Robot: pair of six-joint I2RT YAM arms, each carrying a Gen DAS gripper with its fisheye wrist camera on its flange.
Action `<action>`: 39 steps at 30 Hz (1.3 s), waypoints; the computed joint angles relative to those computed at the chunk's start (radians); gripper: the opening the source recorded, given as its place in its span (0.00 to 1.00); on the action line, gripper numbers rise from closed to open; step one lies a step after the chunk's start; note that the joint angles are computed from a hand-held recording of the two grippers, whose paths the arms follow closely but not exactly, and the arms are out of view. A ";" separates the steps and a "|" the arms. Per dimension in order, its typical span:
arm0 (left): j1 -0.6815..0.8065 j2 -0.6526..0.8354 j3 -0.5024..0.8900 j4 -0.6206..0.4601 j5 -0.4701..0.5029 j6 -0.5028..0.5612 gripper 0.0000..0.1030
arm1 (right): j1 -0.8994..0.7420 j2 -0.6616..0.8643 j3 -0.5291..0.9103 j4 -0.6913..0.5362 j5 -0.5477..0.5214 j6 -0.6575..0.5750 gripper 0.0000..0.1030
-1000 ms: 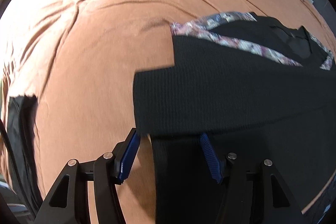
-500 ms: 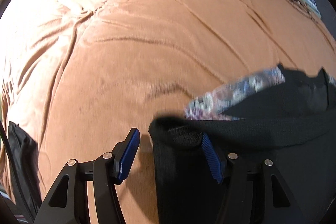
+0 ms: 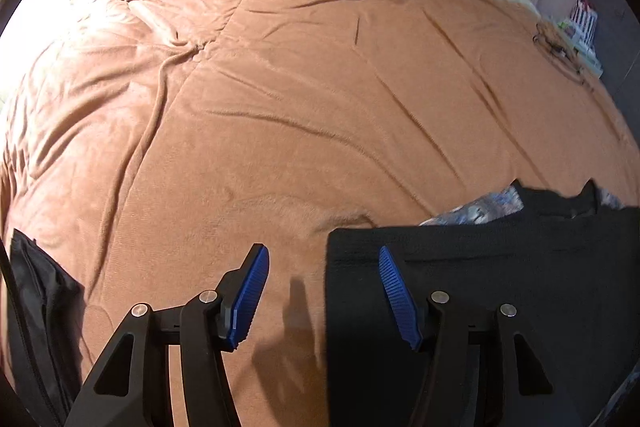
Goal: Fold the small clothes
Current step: 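Grasp the new folded edge with both grippers, then open both grippers and move them to the folded shirt's edge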
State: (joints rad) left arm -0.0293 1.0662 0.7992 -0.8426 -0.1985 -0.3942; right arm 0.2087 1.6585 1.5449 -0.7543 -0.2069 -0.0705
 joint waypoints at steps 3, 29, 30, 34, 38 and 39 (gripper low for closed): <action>-0.010 0.009 -0.031 0.023 0.030 -0.004 0.50 | -0.034 0.042 0.018 -0.008 -0.052 -0.007 0.78; -0.022 -0.060 0.055 -0.014 -0.026 -0.040 0.05 | -0.048 0.099 0.079 0.095 -0.126 0.055 0.05; -0.025 -0.061 0.069 -0.021 -0.037 -0.043 0.05 | -0.043 0.089 0.071 0.103 -0.121 0.062 0.05; -0.020 -0.033 0.124 -0.026 -0.067 -0.045 0.05 | -0.039 0.096 0.093 0.116 -0.111 0.088 0.05; 0.005 0.022 0.132 0.008 -0.075 -0.037 0.05 | -0.022 0.100 0.066 0.145 -0.093 0.119 0.05; 0.009 0.033 0.129 0.019 -0.075 -0.038 0.05 | -0.017 0.119 0.079 0.146 -0.088 0.123 0.05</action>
State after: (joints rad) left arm -0.0203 1.0994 0.9279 -0.8240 -0.2731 -0.4327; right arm 0.1916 1.7771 1.6242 -0.6085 -0.2948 0.0530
